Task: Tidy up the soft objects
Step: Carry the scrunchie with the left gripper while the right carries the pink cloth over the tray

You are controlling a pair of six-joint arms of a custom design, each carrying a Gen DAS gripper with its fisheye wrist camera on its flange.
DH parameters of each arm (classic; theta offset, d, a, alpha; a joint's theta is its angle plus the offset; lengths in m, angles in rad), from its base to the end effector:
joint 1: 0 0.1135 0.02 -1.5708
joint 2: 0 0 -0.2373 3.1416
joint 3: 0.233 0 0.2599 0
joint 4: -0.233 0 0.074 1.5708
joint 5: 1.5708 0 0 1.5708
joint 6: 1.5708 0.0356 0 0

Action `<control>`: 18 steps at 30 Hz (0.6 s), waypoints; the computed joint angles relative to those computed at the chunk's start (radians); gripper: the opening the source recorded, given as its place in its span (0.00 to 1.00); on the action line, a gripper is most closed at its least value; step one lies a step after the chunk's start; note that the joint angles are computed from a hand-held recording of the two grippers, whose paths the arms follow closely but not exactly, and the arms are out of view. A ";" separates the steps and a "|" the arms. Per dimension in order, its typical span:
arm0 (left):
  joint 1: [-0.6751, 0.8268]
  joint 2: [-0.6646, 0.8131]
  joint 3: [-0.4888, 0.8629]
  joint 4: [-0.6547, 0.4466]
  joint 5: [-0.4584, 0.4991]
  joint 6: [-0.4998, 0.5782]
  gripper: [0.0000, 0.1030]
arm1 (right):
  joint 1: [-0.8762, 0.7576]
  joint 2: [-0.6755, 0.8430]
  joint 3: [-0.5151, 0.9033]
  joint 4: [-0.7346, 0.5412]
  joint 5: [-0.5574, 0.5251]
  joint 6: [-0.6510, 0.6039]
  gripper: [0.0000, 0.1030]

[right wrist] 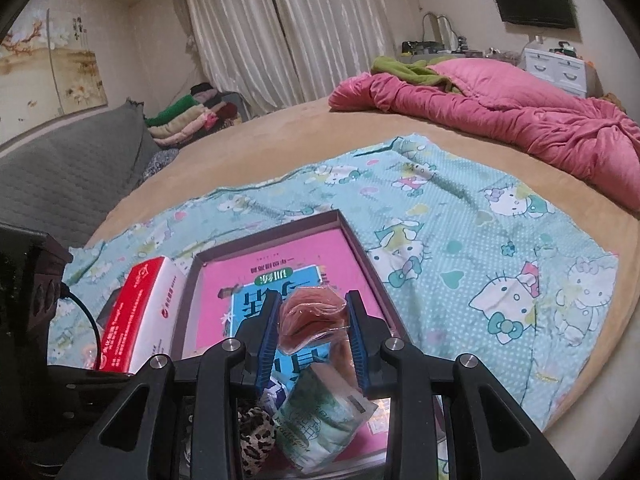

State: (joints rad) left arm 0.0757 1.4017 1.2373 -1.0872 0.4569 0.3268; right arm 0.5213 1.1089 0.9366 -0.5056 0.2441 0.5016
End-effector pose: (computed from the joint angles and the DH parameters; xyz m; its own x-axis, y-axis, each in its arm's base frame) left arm 0.2730 0.0050 0.2646 -0.8741 0.2226 -0.4317 0.3704 0.8805 -0.2960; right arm 0.2282 0.1211 0.2736 -0.6307 0.1758 -0.7558 -0.0191 0.9702 0.2416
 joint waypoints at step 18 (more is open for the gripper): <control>0.024 0.011 -0.005 0.007 0.006 0.001 0.10 | 0.000 0.095 -0.002 0.009 -0.051 -0.032 0.33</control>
